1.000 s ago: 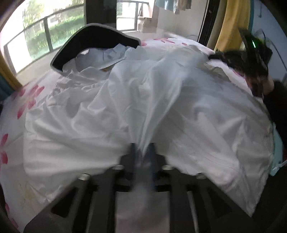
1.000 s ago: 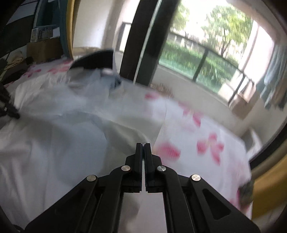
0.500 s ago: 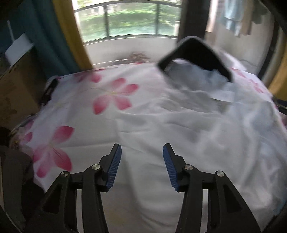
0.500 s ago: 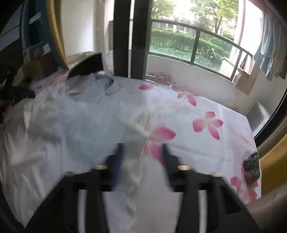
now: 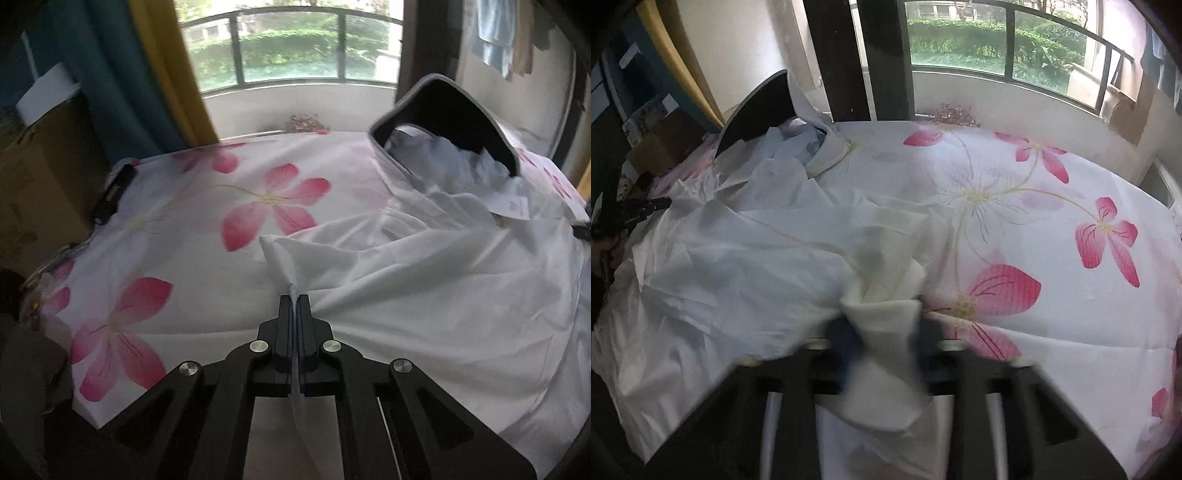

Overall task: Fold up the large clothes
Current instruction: 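Fold the loose fabric inward with the right gripper, then open both grippers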

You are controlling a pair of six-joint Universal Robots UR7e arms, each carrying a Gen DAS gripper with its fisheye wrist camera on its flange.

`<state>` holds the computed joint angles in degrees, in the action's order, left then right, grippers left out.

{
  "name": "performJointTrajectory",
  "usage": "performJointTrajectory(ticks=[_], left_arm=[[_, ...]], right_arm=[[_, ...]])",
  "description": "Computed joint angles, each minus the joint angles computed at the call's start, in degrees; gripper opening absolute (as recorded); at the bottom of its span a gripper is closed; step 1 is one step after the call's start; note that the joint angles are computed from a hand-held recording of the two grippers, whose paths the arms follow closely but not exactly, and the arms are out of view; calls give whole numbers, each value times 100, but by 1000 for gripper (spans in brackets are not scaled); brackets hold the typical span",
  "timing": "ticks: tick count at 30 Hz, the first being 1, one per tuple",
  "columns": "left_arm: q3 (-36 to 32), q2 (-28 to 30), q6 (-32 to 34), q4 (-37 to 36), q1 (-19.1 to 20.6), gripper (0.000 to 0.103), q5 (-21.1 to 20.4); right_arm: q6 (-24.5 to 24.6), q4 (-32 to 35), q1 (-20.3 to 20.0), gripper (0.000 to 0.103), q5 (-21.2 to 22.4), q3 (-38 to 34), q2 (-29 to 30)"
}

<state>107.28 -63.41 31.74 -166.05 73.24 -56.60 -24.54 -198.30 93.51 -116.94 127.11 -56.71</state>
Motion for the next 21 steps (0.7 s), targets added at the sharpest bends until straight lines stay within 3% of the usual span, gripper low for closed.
performJointTrajectory(ticks=[8,12,16,18,21], left_arm=[[-56,88,37,-32,-40,2,49],[-115,81,-81,4,-35,3,144],[6,-103,-134,-9,-86,7,40],[108,-198,-123,-87,-130,11,23],[239,-348,-209,-164,-189,18,-17]], right_arm=[[543,-454,117,9,-429,371,-80],[643,-549,158,34,-557,443,-281],[426,-828,145,37,-441,492,-587],[278,-857,144,37,-633,376,-597],[307,-573,76,37,-709,169,-554]])
